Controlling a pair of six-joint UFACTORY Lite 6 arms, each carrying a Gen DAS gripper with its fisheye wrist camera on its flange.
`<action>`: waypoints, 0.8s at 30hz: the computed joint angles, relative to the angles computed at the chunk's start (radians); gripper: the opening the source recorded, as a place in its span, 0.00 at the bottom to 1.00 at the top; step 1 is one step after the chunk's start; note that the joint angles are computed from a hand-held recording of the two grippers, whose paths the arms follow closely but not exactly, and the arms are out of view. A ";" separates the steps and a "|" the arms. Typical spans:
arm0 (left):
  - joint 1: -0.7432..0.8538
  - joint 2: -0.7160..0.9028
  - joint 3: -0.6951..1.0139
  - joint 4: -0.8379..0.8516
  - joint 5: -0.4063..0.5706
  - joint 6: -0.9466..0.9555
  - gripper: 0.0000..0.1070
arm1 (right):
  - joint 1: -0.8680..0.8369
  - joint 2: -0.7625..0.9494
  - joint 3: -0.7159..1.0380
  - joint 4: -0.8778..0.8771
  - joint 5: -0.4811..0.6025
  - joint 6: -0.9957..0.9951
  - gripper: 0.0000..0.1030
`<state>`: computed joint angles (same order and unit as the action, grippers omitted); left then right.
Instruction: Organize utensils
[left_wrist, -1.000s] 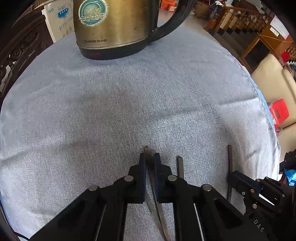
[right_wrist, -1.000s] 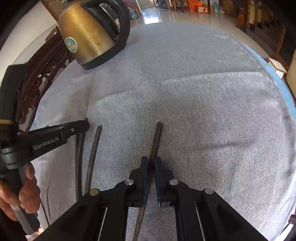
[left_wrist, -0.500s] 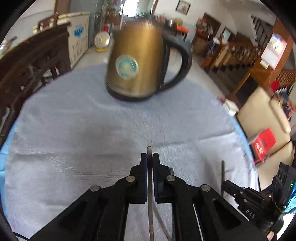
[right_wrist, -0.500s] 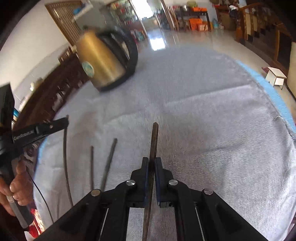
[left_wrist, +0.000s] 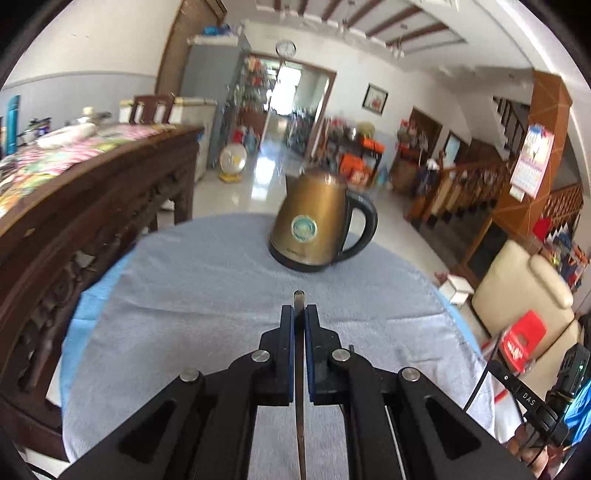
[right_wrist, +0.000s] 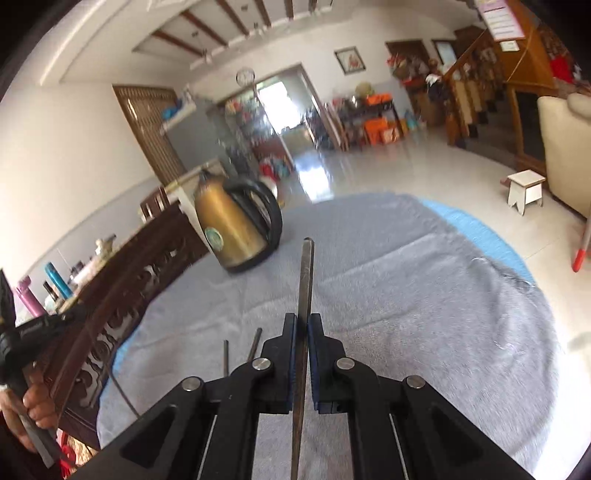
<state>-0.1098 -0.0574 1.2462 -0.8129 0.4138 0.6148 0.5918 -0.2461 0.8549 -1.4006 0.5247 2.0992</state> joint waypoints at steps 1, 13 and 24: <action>0.005 -0.041 -0.039 -0.022 -0.010 0.020 0.05 | 0.032 -0.028 -0.022 -0.008 0.037 0.022 0.06; 0.120 -0.505 -0.331 -0.107 0.066 0.071 0.05 | 0.483 -0.199 -0.080 0.002 0.567 0.073 0.03; 0.142 -0.657 -0.377 -0.037 0.112 0.007 0.05 | 0.414 -0.299 -0.138 0.145 0.445 -0.029 0.03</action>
<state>0.0317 -0.7140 0.8697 -0.8500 0.5257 0.6218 1.0057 -0.5455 0.7169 -1.2557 0.9698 2.0700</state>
